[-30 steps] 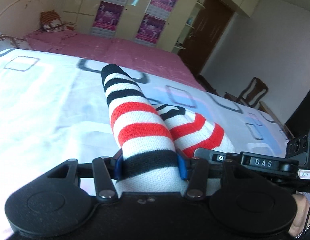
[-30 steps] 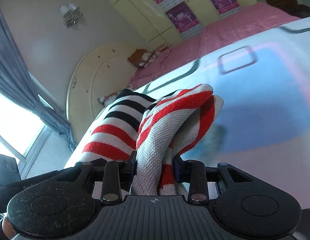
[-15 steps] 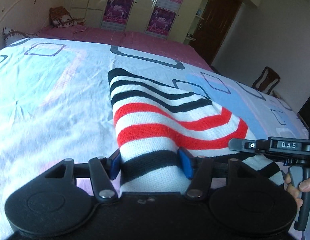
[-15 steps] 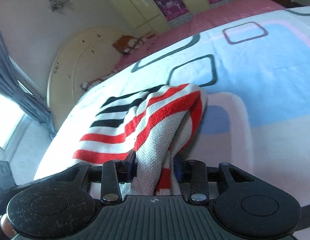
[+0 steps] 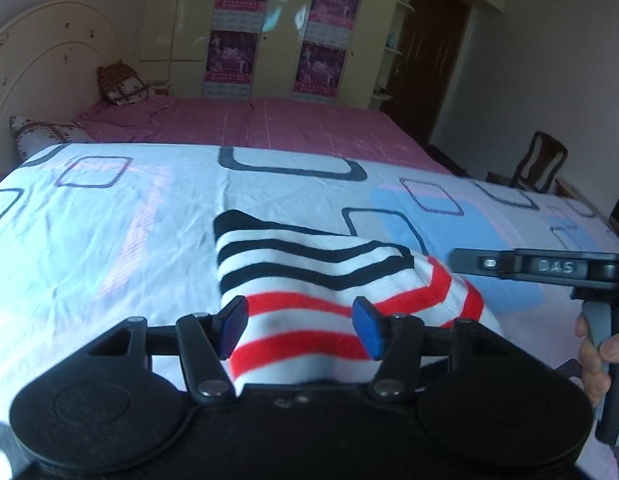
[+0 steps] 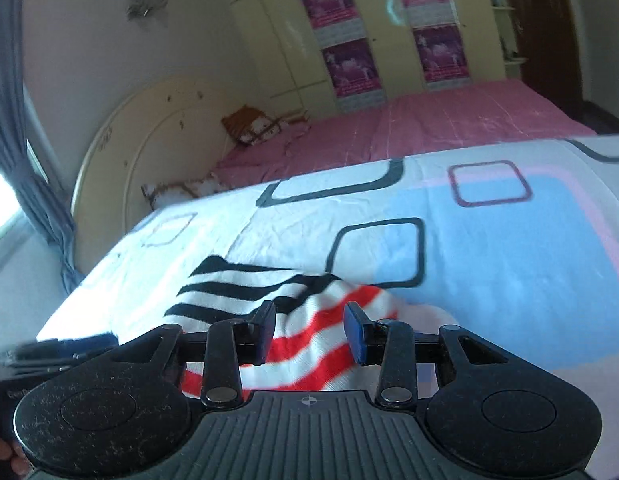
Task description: Fold small clothes
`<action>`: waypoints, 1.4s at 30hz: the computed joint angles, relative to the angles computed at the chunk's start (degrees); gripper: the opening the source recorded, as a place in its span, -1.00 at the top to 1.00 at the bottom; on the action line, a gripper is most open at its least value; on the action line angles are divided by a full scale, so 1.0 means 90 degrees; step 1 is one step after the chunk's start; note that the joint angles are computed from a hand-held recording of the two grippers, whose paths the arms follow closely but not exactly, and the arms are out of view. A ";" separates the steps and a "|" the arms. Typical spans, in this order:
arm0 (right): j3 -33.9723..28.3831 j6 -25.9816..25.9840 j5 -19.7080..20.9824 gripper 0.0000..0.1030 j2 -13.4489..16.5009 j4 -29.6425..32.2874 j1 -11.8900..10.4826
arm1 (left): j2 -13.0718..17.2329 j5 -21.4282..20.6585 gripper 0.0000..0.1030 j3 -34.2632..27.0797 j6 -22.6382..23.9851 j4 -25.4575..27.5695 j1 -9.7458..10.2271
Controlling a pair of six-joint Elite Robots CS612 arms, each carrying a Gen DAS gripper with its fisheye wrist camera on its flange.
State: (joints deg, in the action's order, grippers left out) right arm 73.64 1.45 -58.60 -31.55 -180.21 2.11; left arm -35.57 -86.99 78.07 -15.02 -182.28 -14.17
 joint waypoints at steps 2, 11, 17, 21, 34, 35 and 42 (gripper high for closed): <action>-0.0183 -0.0167 -0.0135 0.24 0.0100 0.0244 0.0089 | 0.0142 -0.0036 -0.07 -0.0191 0.0073 0.0197 -0.0005; -0.0632 -0.0784 -0.0859 0.25 0.0512 0.0594 0.0229 | 0.0470 0.0117 -0.12 -0.0569 0.0265 0.0510 0.0016; -0.0181 -0.0522 -0.0548 0.25 0.0209 0.0135 0.0136 | 0.0158 0.0155 -0.06 -0.0138 0.0224 0.0201 -0.0018; 0.0409 -0.0626 -0.0271 0.25 -0.0140 -0.0337 0.0059 | -0.0151 0.0248 -0.06 0.0460 0.0351 -0.0250 -0.0101; 0.1446 -0.0703 -0.0686 0.25 -0.0546 -0.0313 0.0014 | -0.0390 0.0252 -0.08 0.1101 0.0006 -0.0396 -0.0192; 0.1478 -0.0729 -0.0733 0.25 -0.0578 -0.0392 0.0029 | -0.0419 0.0231 -0.07 0.1106 -0.0041 -0.0335 -0.0188; 0.2008 -0.0929 -0.0757 0.25 -0.0841 -0.0516 0.0021 | -0.0581 0.0324 -0.17 0.1384 -0.0077 -0.0376 -0.0273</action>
State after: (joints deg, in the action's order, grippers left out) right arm 91.71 -6.91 -65.41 -39.13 -184.86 2.30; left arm -40.79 -84.07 90.53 -15.71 -185.66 -16.63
